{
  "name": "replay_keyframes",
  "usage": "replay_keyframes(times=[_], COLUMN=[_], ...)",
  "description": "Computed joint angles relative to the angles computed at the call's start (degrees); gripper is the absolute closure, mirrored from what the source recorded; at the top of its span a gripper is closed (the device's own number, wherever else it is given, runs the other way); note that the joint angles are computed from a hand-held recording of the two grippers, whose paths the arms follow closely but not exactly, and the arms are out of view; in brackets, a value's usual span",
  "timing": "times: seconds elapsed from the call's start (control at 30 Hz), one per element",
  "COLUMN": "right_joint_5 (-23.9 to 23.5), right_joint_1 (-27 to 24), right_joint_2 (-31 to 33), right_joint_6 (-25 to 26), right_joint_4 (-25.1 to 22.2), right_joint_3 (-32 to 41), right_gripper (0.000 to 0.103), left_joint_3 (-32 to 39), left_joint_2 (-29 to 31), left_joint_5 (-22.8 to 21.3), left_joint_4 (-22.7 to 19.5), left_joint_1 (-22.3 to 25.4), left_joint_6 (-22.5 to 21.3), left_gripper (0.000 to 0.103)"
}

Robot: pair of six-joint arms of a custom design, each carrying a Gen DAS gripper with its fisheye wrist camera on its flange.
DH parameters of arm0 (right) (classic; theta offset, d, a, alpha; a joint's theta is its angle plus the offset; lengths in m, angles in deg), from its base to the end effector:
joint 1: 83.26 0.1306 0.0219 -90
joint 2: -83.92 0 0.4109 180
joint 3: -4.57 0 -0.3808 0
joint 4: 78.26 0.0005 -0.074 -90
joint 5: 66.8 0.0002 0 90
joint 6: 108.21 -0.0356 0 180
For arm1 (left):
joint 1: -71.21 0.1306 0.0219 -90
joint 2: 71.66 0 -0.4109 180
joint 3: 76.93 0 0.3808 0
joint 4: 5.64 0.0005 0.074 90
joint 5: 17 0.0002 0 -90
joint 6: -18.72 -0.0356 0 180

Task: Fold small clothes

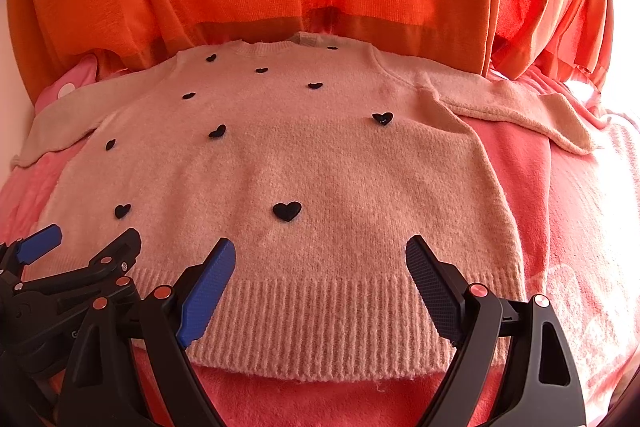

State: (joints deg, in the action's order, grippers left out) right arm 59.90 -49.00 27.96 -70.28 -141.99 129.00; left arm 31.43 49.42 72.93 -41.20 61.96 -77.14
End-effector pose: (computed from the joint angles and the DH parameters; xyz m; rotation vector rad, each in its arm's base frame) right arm 0.5731 0.3640 0.3820 0.5510 2.3131 -0.1892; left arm 0.6694 -0.1095 0.3167 0.3168 2.3927 -0.0257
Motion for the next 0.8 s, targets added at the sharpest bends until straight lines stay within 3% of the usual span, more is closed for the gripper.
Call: replay_keyframes(times=[0.8], right_joint_5=[-0.25], right_joint_1=[-0.01], right_joint_2=[-0.26], right_joint_6=[0.05], right_joint_4=[0.59], right_joint_3=[-0.61], right_gripper=[0.018], left_joint_3=[-0.24], left_joint_2=[0.04], left_joint_5=[0.04], left_joint_4=[0.16], left_joint_1=[0.08], left_joint_6=[-0.31], left_gripper=[0.005])
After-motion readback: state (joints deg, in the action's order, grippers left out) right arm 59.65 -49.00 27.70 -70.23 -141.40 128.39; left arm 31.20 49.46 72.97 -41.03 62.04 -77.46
